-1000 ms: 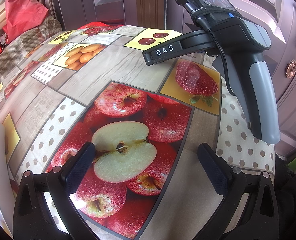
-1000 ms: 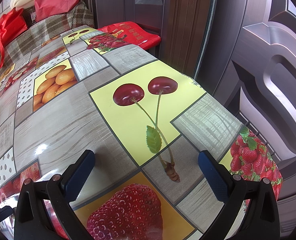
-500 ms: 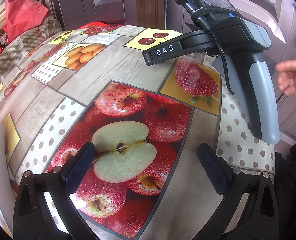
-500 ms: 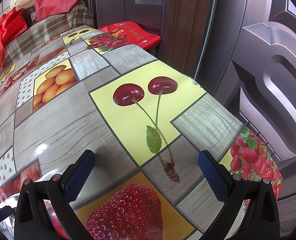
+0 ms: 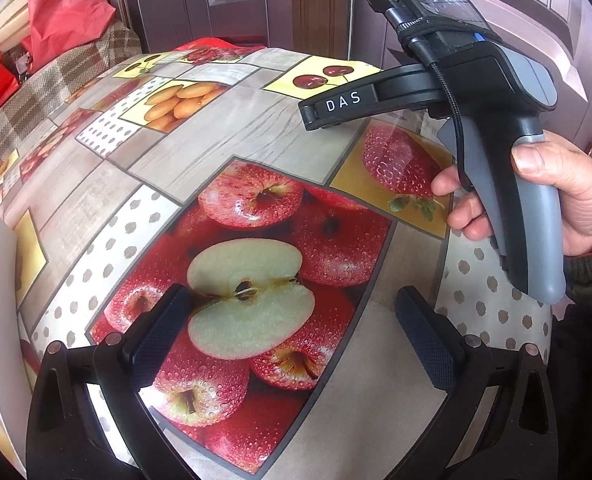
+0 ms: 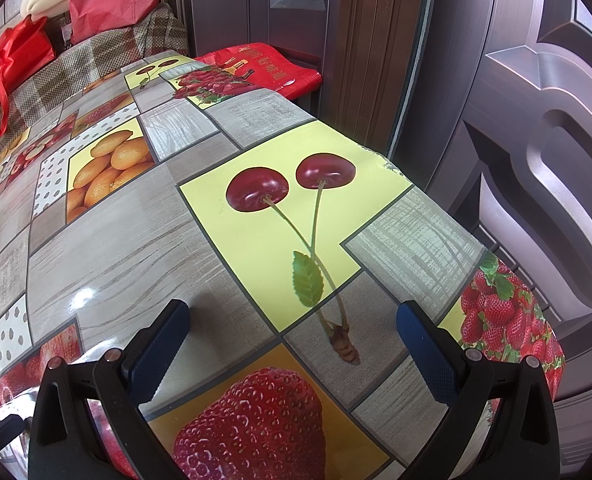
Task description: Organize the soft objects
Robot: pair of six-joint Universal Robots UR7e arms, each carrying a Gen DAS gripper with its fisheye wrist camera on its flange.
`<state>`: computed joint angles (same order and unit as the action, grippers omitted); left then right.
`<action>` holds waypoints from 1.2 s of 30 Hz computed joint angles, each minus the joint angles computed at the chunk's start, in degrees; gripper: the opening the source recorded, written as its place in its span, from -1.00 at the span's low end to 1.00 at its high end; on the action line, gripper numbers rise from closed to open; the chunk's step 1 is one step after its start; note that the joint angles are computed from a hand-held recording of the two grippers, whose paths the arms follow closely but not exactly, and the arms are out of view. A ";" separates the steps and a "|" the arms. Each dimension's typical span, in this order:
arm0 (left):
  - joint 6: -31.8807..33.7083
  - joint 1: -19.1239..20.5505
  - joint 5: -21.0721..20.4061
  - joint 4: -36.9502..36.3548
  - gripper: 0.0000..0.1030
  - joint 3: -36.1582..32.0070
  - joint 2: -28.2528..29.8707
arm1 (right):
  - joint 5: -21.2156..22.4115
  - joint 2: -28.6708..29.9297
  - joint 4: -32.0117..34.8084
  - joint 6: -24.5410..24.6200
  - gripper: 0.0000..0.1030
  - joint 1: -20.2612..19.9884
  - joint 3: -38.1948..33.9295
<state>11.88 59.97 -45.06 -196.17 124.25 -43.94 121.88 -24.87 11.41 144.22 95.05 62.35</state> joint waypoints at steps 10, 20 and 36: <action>-1.54 0.01 -0.06 2.70 0.99 -0.08 -0.72 | -0.01 -0.02 -0.03 -0.04 1.00 -0.01 0.01; -1.96 0.05 -0.27 3.27 0.99 -0.11 -0.90 | -0.05 -0.02 0.06 0.03 1.00 -0.02 -0.02; -3.59 -0.15 -0.37 6.45 0.99 0.06 -1.85 | -0.01 -0.01 0.02 -0.04 1.00 -0.02 -0.08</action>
